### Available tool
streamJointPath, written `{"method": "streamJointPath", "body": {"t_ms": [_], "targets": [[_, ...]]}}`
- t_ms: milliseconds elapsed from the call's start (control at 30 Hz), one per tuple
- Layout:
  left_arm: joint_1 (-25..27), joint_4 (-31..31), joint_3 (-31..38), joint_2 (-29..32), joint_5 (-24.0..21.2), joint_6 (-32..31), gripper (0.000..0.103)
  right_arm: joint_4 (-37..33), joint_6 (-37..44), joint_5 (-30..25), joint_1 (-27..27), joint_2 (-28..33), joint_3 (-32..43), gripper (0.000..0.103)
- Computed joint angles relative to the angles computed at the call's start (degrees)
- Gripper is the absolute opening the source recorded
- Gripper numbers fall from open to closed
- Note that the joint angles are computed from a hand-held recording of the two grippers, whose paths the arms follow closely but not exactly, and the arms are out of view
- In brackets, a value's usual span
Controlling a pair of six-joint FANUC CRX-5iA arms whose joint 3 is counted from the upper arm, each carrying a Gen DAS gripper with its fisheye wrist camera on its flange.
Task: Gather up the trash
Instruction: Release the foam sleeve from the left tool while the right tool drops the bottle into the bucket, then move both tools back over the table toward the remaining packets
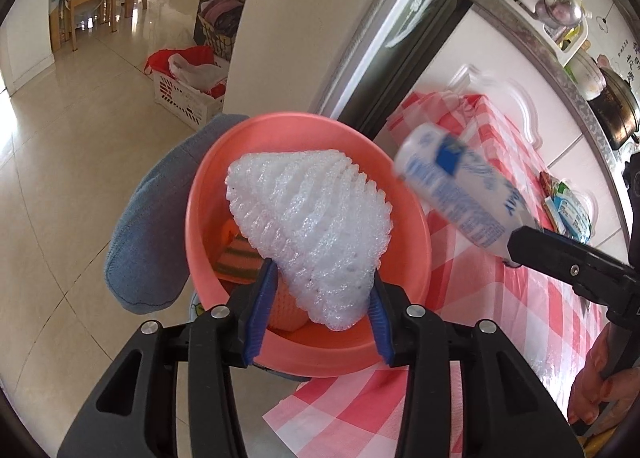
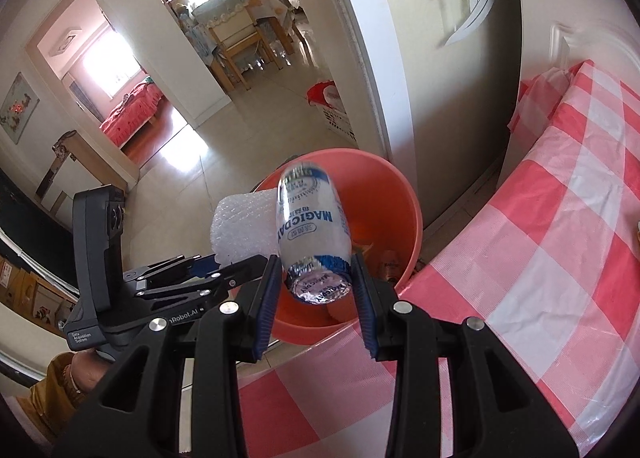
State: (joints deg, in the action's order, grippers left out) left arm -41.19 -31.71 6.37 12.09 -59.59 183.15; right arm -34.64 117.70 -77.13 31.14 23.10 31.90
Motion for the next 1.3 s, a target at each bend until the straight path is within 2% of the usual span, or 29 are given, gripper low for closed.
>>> {"method": "streamJointPath", "body": {"t_ms": [100,200,233,267,300,367,433,533,700,867,967,1067,1300], "targets": [[0.2,0.4,-0.3,0.1,0.5,-0.2,0.049,1.1,0.5,1.7,0.7,-0.5,-1.1,0.037],[0.4,0.7,-0.8,0.0,1.0,0.0,0.063,1.8,0.1,2.9,0.9,-1.1,-2.0,0.043],[0.4,0.6,-1.2,-0.3,1.3,0.4,0.074,1.7,-0.2,3.3,0.7,-1.4,-2.3,0.051],[0.3,0.3,-1.7,-0.7,1.7,1.0,0.08,1.7,-0.5,3.7,0.5,-1.6,-2.5,0.059],[0.1,-0.3,-2.0,-1.0,1.8,2.2,0.084,1.5,-0.5,3.9,0.3,-1.7,-2.7,0.061],[-0.3,-1.4,-2.6,-1.7,1.8,4.6,0.085,1.5,-0.8,5.1,-0.3,-2.5,-3.4,0.07],[-0.8,-3.3,-3.4,-2.5,2.1,8.6,0.09,0.9,-0.9,5.5,-1.1,-2.8,-3.6,0.077],[-2.1,-6.7,-4.9,-4.0,3.3,14.0,0.091,-0.9,-0.5,6.1,-2.8,-3.6,-4.4,0.08],[-4.5,-10.2,-2.9,-3.2,-0.9,16.0,0.094,-5.2,1.0,5.6,-6.6,-4.2,-4.7,0.084],[-5.1,-9.3,-1.2,-2.2,-1.4,13.0,0.094,-9.9,2.1,5.4,-10.2,-3.9,-4.9,0.093],[-5.1,-7.4,1.5,-0.5,-4.2,9.8,0.094,-13.2,3.1,6.4,-12.5,-4.5,-6.1,0.093],[-5.4,-7.0,3.5,0.4,-6.0,9.4,0.094,-15.9,5.3,8.4,-14.5,-6.2,-8.3,0.095],[-5.3,-4.8,7.8,2.5,-7.3,5.1,0.094,-20.3,7.1,8.9,-18.5,-6.9,-9.2,0.099]]}}
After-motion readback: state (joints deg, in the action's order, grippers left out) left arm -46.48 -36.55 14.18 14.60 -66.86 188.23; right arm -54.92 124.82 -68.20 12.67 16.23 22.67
